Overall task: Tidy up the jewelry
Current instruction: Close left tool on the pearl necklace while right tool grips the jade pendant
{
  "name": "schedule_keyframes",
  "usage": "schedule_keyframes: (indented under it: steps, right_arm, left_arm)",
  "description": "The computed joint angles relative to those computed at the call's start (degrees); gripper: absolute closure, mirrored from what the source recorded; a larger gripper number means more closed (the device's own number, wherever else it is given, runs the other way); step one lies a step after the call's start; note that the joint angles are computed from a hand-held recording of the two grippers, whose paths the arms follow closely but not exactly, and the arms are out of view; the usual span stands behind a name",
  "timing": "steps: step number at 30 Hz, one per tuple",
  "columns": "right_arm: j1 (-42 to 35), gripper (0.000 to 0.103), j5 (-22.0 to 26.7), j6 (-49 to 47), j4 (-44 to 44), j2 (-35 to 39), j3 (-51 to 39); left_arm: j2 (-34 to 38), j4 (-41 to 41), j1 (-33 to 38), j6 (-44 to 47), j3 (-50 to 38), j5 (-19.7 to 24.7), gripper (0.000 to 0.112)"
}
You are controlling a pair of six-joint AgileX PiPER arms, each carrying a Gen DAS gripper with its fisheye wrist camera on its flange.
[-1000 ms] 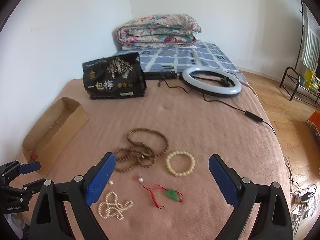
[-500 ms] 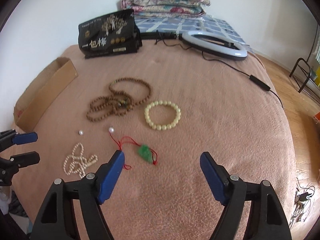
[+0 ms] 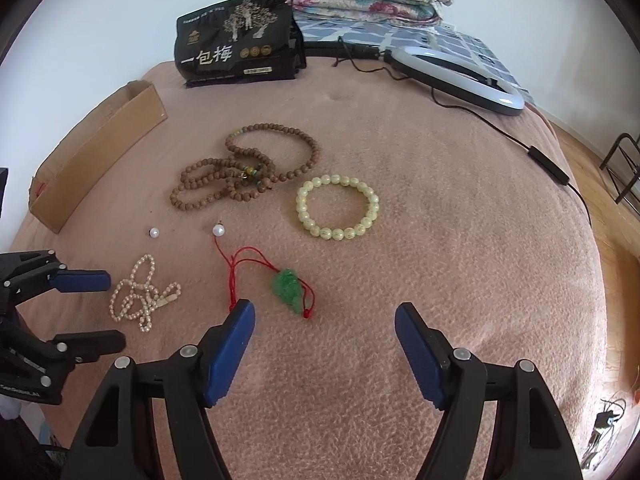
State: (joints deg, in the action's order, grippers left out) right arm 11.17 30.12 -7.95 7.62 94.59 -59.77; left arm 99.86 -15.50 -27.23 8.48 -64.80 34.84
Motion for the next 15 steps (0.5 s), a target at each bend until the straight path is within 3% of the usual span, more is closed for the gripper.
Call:
schedule_keyframes:
  steps: [9, 15]
  right_arm:
    - [1.2, 0.035, 0.1, -1.8, 0.2, 3.3, -2.1]
    - [2.1, 0.046, 0.1, -0.2, -1.5, 5.1, -3.2]
  left_arm:
    - [3.1, 3.0, -0.7, -4.2, -2.1, -1.7, 0.05]
    - [4.4, 7.9, -2.4, -8.2, -3.2, -2.7, 0.05]
